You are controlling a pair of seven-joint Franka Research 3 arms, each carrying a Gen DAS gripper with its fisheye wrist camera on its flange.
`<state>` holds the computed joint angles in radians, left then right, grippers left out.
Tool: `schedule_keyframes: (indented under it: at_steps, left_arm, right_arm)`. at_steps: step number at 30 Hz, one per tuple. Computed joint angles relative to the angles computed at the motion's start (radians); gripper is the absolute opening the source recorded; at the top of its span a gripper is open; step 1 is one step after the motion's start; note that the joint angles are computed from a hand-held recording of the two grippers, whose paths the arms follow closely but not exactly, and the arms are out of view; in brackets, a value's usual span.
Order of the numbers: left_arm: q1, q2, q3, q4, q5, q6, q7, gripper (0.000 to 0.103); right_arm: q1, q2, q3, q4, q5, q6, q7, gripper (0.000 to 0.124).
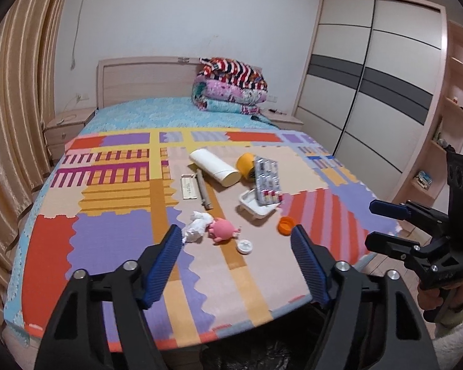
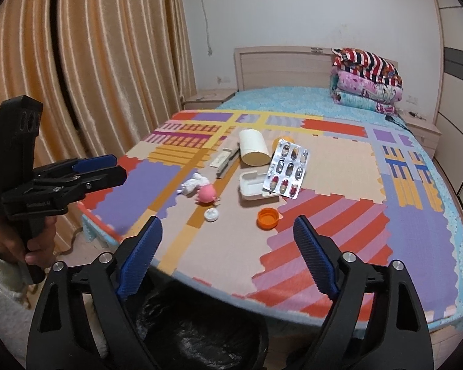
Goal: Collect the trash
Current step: 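Grasp the white tissue with the left gripper while the right gripper grasps the orange cap, then carry tissue and orange cap over the bin and open both grippers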
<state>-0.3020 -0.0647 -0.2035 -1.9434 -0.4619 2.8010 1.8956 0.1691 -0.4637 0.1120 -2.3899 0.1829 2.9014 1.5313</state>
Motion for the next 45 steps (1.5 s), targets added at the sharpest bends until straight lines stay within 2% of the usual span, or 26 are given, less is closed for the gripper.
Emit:
schedule_keyframes:
  at_steps: [4,7,17,21,31,33,36,39,45]
  left_arm:
    - [0.023,0.079,-0.008,0.067,0.067,-0.03,-0.05,0.056]
    - [0.048,0.144,-0.025,0.127,0.111,-0.061,-0.076,0.049]
    - [0.11,0.334,-0.076,0.319,0.206,-0.158,-0.16,0.042]
    - [0.127,0.383,-0.091,0.367,0.231,-0.192,-0.184,0.038]
    - [0.16,0.437,-0.131,0.426,0.187,-0.241,-0.152,0.032]
    - [0.17,0.443,-0.143,0.43,0.159,-0.244,-0.133,0.026]
    - [0.183,0.447,-0.159,0.434,0.112,-0.247,-0.103,0.016]
    - [0.18,0.438,-0.156,0.423,0.096,-0.229,-0.099,0.012]
    - [0.186,0.383,-0.159,0.372,0.066,-0.181,-0.06,0.011]
  right_arm:
    - [0.009,0.069,-0.017,0.044,0.01,-0.005,-0.011,0.079]
    - [0.004,0.126,-0.021,0.081,0.006,-0.007,-0.013,0.072]
    - [-0.023,0.254,-0.022,0.155,-0.066,-0.022,0.059,0.052]
    - [-0.029,0.276,-0.021,0.164,-0.106,-0.031,0.095,0.049]
    - [-0.014,0.299,-0.041,0.173,-0.118,-0.037,0.098,0.034]
    - [-0.013,0.304,-0.041,0.174,-0.12,-0.038,0.1,0.03]
    - [-0.013,0.304,-0.039,0.171,-0.13,-0.03,0.104,0.03]
    - [-0.013,0.304,-0.039,0.172,-0.136,-0.029,0.106,0.03]
    - [-0.013,0.288,-0.035,0.161,-0.141,-0.017,0.113,0.03]
